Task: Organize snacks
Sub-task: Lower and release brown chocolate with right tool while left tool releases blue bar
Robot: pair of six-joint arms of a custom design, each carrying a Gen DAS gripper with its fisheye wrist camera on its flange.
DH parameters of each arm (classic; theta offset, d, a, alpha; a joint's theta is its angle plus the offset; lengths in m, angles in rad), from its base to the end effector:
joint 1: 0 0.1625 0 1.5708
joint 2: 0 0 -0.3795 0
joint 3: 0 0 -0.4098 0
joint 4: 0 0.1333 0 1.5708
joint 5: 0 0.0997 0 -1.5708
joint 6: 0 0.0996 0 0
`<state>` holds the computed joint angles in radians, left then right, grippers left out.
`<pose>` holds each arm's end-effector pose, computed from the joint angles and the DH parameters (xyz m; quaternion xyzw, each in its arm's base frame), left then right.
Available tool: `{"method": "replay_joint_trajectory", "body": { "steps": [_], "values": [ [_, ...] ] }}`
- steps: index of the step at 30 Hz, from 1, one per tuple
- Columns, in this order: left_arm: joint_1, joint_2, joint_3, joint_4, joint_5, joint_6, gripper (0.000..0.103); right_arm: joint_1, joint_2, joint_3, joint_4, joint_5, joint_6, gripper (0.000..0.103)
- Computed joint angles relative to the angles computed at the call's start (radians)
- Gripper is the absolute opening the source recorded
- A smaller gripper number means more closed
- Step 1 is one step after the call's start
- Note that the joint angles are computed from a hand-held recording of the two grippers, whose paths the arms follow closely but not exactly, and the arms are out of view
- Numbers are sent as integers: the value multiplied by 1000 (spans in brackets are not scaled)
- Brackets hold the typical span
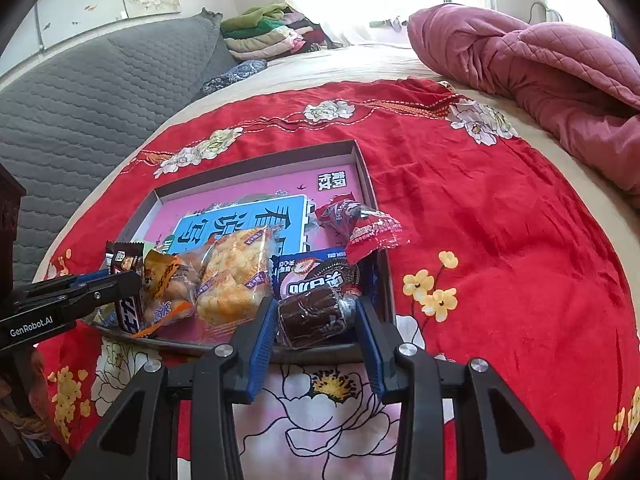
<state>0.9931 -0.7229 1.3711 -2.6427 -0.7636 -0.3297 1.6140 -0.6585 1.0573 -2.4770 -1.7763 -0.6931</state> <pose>-0.2270 -0.7240 0.1443 0.0293 0.9024 -0.3421 0.2604 0.1480 -0.8067 0.1988 0.3225 -0.9076 0.2049 0.1738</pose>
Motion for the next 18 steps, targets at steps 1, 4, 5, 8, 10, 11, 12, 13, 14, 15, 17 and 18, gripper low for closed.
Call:
{"method": "replay_joint_trajectory", "body": {
  "steps": [1, 4, 5, 8, 10, 11, 12, 13, 14, 15, 17, 18],
  "values": [
    [0, -1, 1, 0, -1, -2, 28, -1, 0, 0, 1, 1, 2, 40],
    [0, -1, 1, 1, -2, -3, 28, 0, 1, -2, 0, -1, 2, 40],
    [0, -2, 2, 1, -2, -4, 28, 0, 1, -2, 0, -1, 3, 40],
    [-1, -3, 4, 1, -2, -7, 28, 0, 0, -2, -1, -3, 2, 41],
    [0, -3, 4, 0, -4, -8, 28, 1, 0, 0, -6, -8, 0, 42],
    [0, -4, 4, -1, -5, -9, 28, 2, -1, 2, -9, -9, -1, 43],
    [0, -4, 5, -2, -6, -12, 28, 2, -1, 2, -10, -9, -3, 43],
    [0, -5, 5, 0, -8, -14, 28, 2, -2, 3, -10, -10, -4, 43],
    [0, -6, 6, 0, -8, -17, 28, 2, -4, 6, -12, -11, -5, 43],
    [0, -7, 7, -1, -10, -19, 28, 3, -5, 7, -14, -13, -4, 44],
    [1, -10, 9, 0, -14, -22, 28, 3, -6, 9, -15, -13, -5, 44],
    [1, -11, 10, 0, -15, -25, 28, 3, -7, 11, -19, -12, -6, 44]
  ]
}}
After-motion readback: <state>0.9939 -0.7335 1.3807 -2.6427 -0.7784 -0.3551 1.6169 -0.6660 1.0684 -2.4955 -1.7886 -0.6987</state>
